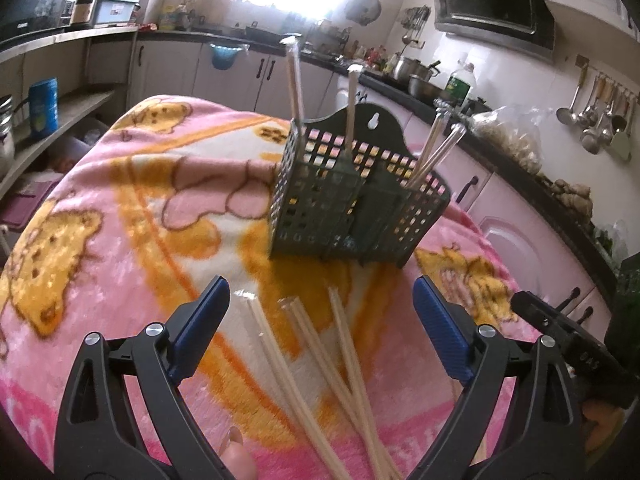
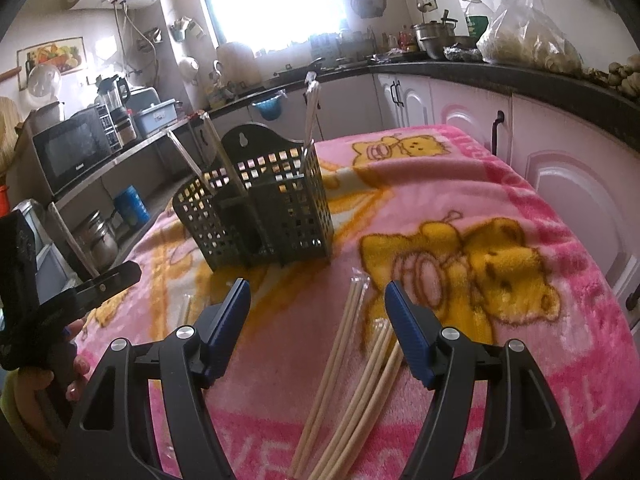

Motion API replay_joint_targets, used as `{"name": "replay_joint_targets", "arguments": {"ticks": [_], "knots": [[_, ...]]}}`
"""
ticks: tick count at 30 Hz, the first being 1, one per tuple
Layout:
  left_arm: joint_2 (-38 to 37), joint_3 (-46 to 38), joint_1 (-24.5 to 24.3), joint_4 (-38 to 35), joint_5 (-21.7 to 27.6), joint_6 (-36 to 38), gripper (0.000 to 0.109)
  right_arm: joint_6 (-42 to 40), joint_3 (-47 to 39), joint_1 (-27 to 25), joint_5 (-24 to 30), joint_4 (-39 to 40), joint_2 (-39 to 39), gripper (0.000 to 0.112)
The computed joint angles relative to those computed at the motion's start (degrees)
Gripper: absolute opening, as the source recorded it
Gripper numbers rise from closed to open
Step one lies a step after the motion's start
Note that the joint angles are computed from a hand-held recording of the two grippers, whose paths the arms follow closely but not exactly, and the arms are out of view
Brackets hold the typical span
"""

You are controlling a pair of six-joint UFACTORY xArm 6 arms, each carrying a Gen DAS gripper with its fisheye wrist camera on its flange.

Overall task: Organize utensils
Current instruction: 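Lower both tools toward the wrapped chopsticks lying in front of the caddy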

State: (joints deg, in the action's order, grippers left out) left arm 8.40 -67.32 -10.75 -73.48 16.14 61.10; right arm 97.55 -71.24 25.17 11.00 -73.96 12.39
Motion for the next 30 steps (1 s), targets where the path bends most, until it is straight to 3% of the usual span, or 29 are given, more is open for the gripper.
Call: {"name": "replay_joint_targets", "arguments": {"ticks": [13,18,25,30], "knots": [[1.63,2.53,0.77,6.97,-1.57,-6.25,0.084,-7.07,0.15,0.81,-1.11,6.23,2.32,0.067],[3.20,2.17,1.17,11.75,-2.06,-11.04,0.083,-13.92,-1.33,0.87,-2.34,13.01,4.91,0.067],[6.45,-0.26,1.83,16.70,0.46,-16.91,0.061,-25.62,-3.90,0.80,-1.90,23.67,8.10,0.067],[8.54,-2.48,2.91,15.63,3.19,-18.48,0.054,-35.41,-6.15,0.75,-0.34,33.86,10.50,0.067]]}}
